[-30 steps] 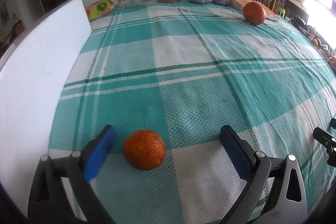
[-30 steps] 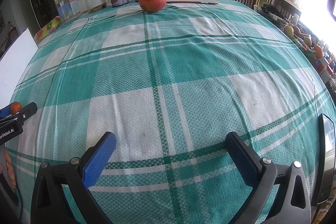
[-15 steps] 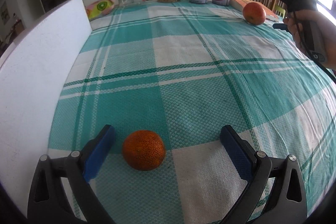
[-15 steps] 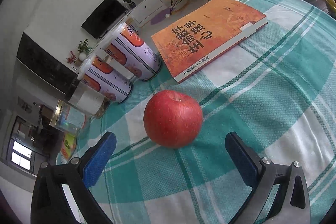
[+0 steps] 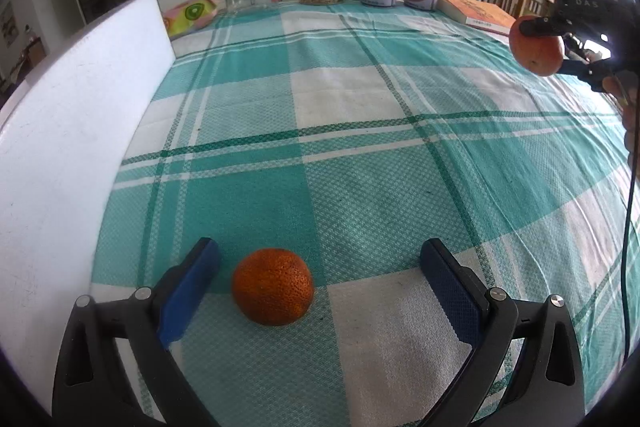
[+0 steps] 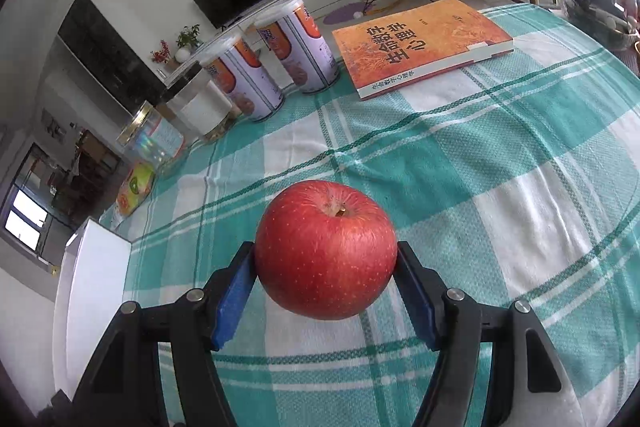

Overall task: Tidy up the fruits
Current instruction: 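Grasp the red apple with the right tool while the left tool regrasps the orange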

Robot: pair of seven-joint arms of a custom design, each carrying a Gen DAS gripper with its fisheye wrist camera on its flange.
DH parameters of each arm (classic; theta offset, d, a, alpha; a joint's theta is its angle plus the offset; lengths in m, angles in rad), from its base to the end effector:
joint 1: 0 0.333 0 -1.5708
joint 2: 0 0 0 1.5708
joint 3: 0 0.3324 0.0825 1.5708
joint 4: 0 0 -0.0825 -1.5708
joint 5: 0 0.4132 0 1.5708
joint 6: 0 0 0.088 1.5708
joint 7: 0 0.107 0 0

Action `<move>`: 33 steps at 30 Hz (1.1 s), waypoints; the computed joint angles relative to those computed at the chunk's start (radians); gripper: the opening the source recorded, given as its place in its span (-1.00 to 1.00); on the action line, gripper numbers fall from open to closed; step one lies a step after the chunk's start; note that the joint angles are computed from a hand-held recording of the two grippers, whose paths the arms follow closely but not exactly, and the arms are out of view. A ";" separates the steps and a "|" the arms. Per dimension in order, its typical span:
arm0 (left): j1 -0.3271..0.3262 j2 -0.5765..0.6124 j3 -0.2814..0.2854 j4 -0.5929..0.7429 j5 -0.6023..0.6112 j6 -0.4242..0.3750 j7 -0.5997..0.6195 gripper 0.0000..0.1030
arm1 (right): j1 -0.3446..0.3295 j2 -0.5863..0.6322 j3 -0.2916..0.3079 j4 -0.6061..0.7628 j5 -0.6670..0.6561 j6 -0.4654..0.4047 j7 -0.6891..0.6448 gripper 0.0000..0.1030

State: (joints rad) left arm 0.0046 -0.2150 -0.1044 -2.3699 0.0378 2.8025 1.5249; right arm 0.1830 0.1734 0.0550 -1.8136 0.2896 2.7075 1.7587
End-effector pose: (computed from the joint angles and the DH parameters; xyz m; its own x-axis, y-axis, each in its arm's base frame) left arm 0.5317 -0.0571 0.4834 -0.0815 -0.9963 -0.0261 -0.7939 0.0807 -0.6027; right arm 0.6696 0.1497 0.5310 -0.0348 -0.9235 -0.3819 -0.7850 0.2618 -0.5615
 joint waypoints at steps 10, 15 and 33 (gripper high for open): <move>-0.092 -0.005 0.094 0.021 -0.220 -0.071 0.306 0.93 | 0.052 -0.358 0.072 -0.510 -0.496 0.148 0.369 0.32; -0.108 -0.049 0.140 0.031 -0.466 -0.165 0.539 0.92 | 0.104 -0.390 0.025 -0.536 -0.359 0.137 0.267 0.32; -0.051 -0.106 0.133 0.037 -0.510 -0.263 0.444 -0.43 | 0.208 -0.538 -0.037 -0.650 -0.013 0.153 0.141 0.31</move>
State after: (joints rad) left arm -0.0462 -0.3207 0.0284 -2.3330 -0.4726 2.5394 1.9684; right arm 0.3907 -0.3643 0.0178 -2.4640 0.2765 2.8606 1.8997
